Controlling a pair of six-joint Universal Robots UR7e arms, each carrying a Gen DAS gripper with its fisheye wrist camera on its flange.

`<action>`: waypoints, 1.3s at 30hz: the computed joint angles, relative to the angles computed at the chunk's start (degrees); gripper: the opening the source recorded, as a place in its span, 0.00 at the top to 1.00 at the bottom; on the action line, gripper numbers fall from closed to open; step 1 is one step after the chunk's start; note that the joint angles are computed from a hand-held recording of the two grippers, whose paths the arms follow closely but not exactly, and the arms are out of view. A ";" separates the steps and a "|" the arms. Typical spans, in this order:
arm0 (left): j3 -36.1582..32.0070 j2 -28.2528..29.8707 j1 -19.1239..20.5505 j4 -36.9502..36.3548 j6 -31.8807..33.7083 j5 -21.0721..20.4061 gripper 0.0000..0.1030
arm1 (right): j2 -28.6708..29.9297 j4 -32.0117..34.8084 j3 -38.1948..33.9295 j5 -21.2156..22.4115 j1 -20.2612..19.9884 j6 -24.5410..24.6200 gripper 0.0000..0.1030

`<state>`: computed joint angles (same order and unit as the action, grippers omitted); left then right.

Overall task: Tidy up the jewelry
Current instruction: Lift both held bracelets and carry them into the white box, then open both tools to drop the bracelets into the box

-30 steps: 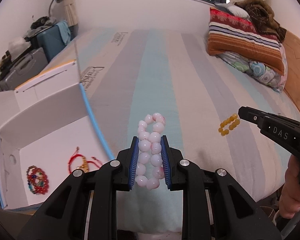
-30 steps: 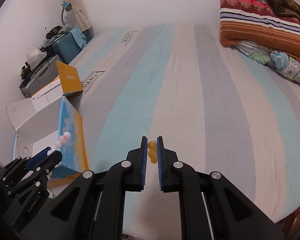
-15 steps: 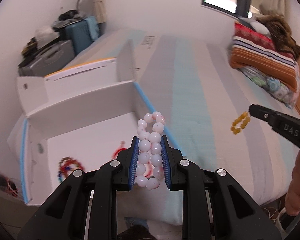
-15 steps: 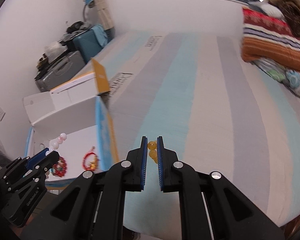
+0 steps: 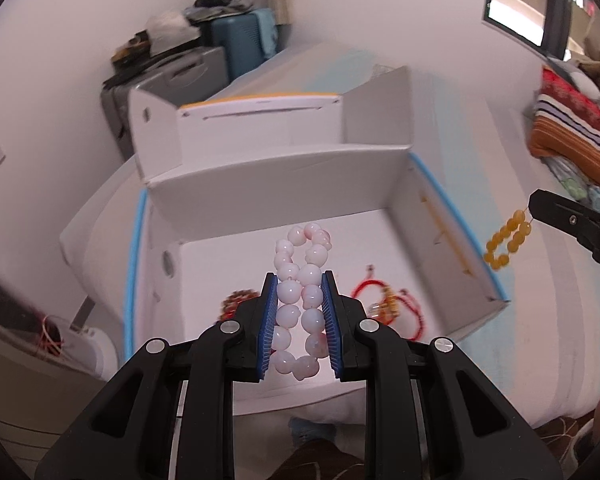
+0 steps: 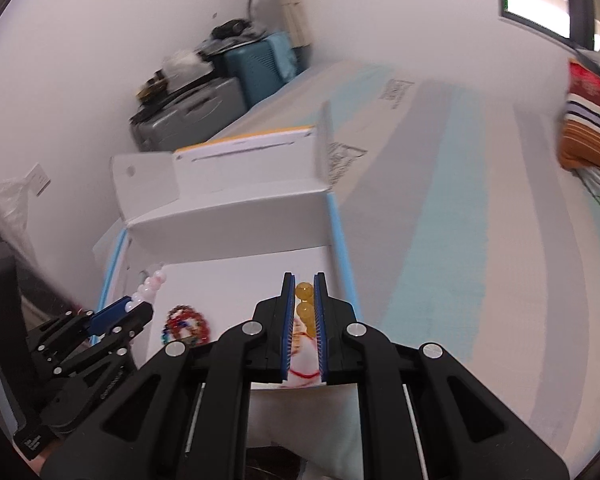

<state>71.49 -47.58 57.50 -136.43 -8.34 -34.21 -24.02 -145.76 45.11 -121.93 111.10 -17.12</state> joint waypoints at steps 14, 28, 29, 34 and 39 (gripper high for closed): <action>-1.65 0.66 4.38 6.20 -3.79 -1.02 0.79 | 10.10 11.12 -11.24 -1.98 -0.63 2.24 0.91; -4.85 3.32 6.07 8.78 -3.84 -1.81 0.79 | 14.76 15.73 -18.15 -2.83 -1.70 2.49 0.91; -5.31 3.54 6.20 9.26 -4.12 -1.84 0.78 | 15.30 16.53 -19.13 -3.03 -1.75 2.55 0.91; -6.60 4.35 6.56 9.45 -3.56 -2.20 0.78 | 17.25 18.42 -22.58 -2.95 -2.04 2.64 0.91; -6.95 4.68 6.48 8.57 -3.25 -1.19 0.77 | 17.05 18.40 -22.51 -2.16 -2.22 2.69 0.89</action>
